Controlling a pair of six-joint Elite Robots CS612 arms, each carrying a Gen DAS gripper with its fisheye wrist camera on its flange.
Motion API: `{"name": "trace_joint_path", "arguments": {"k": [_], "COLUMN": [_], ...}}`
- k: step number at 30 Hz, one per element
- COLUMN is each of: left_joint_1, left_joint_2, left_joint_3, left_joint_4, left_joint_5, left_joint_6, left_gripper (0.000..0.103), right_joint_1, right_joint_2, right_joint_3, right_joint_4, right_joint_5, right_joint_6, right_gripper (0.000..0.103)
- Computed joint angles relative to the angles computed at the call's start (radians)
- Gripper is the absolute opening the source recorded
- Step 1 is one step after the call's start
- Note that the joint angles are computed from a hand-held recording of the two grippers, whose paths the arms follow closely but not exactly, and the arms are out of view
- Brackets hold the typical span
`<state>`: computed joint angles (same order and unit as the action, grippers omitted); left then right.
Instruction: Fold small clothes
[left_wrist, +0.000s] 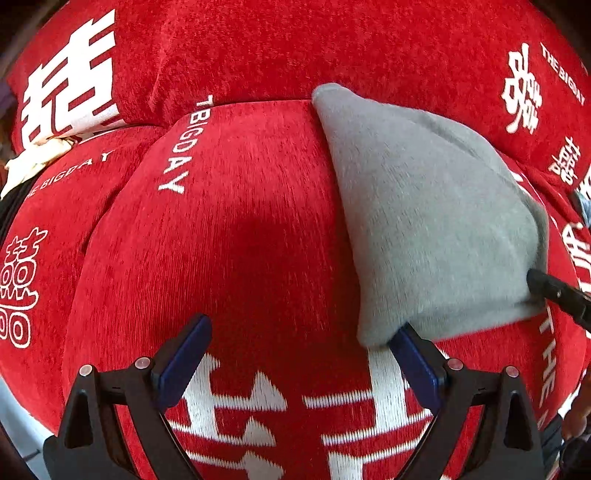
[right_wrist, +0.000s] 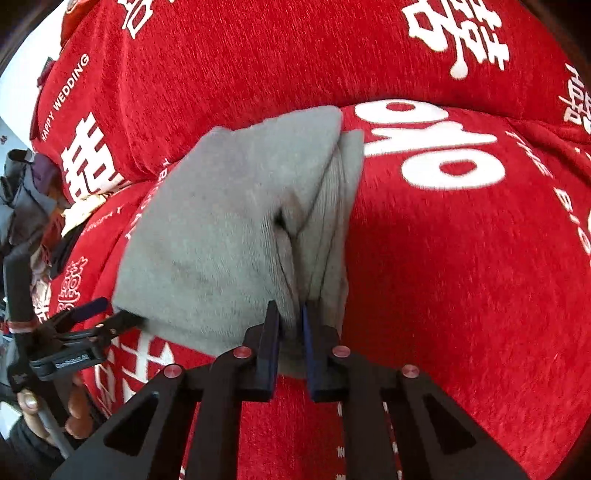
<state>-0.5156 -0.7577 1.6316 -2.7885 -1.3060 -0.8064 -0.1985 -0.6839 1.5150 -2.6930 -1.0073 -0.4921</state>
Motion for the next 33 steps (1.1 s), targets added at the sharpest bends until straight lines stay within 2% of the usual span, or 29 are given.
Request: {"name": "trace_joint_path", "arguments": {"k": [3, 5, 6, 7, 8, 9, 11, 12, 14, 15, 16, 17, 19, 23, 26, 28, 30, 33], "left_joint_1": [-0.007, -0.016, -0.017, -0.017, -0.014, -0.01, -0.002, 0.002, 0.001, -0.002, -0.006, -0.001, 0.006, 0.004, 0.001, 0.009, 0.021, 0.043], "left_joint_2": [-0.03, -0.052, -0.058, -0.058, -0.052, -0.043, -0.015, 0.01, 0.045, 0.056, 0.065, 0.076, 0.08, 0.056, 0.031, 0.036, 0.057, 0.108], "left_joint_3": [0.031, 0.057, 0.055, 0.045, 0.021, -0.001, -0.059, -0.106, -0.165, -0.182, -0.193, -0.201, -0.181, -0.147, -0.136, -0.16, -0.212, -0.314], "left_joint_4": [-0.055, -0.126, -0.145, -0.148, -0.143, -0.132, -0.08, -0.03, 0.036, 0.067, 0.104, 0.13, 0.1, 0.05, -0.029, -0.046, 0.006, 0.165], "left_joint_5": [-0.01, 0.005, 0.015, 0.024, 0.026, 0.024, 0.016, 0.001, -0.006, 0.005, 0.006, -0.034, -0.115, -0.121, -0.073, -0.063, -0.036, -0.03], "left_joint_6": [0.049, 0.086, 0.101, 0.108, 0.114, 0.117, 0.124, 0.13, 0.15, 0.153, 0.147, 0.131, 0.115, 0.133, 0.169, 0.162, 0.141, 0.08], "left_gripper": [0.096, 0.096, 0.097, 0.097, 0.097, 0.097, 0.097, 0.097, 0.097, 0.097, 0.097, 0.097, 0.097, 0.097, 0.097, 0.097, 0.097, 0.097], "right_joint_1": [-0.009, -0.019, -0.022, -0.021, -0.018, -0.012, 0.001, 0.012, 0.032, 0.036, 0.031, 0.019, 0.006, -0.002, -0.011, -0.007, 0.009, 0.034], "right_joint_2": [-0.02, -0.03, -0.031, -0.029, -0.023, -0.019, -0.005, 0.008, 0.034, 0.046, 0.052, 0.055, 0.054, 0.035, 0.022, 0.029, 0.041, 0.085], "right_joint_3": [0.014, 0.019, 0.017, 0.01, -0.004, -0.018, -0.059, -0.09, -0.14, -0.159, -0.161, -0.152, -0.136, -0.112, -0.098, -0.114, -0.158, -0.261], "right_joint_4": [0.002, -0.026, -0.056, -0.079, -0.094, -0.082, 0.001, 0.06, 0.143, 0.178, 0.181, 0.167, 0.159, 0.142, 0.018, -0.07, -0.01, 0.202], "right_joint_5": [0.009, 0.049, 0.066, 0.078, 0.092, 0.102, 0.129, 0.118, 0.048, 0.024, 0.04, 0.077, 0.086, 0.095, 0.133, 0.148, 0.145, 0.164], "right_joint_6": [-0.014, 0.002, 0.03, 0.059, 0.088, 0.091, 0.064, 0.059, 0.071, 0.074, 0.085, 0.096, 0.086, 0.038, 0.088, 0.129, 0.093, -0.004], "right_gripper": [0.014, 0.024, 0.044, 0.07, 0.077, 0.08, 0.08, 0.077, 0.051, 0.023, 0.02, 0.019, 0.018, 0.019, 0.034, 0.046, 0.049, 0.049]}}
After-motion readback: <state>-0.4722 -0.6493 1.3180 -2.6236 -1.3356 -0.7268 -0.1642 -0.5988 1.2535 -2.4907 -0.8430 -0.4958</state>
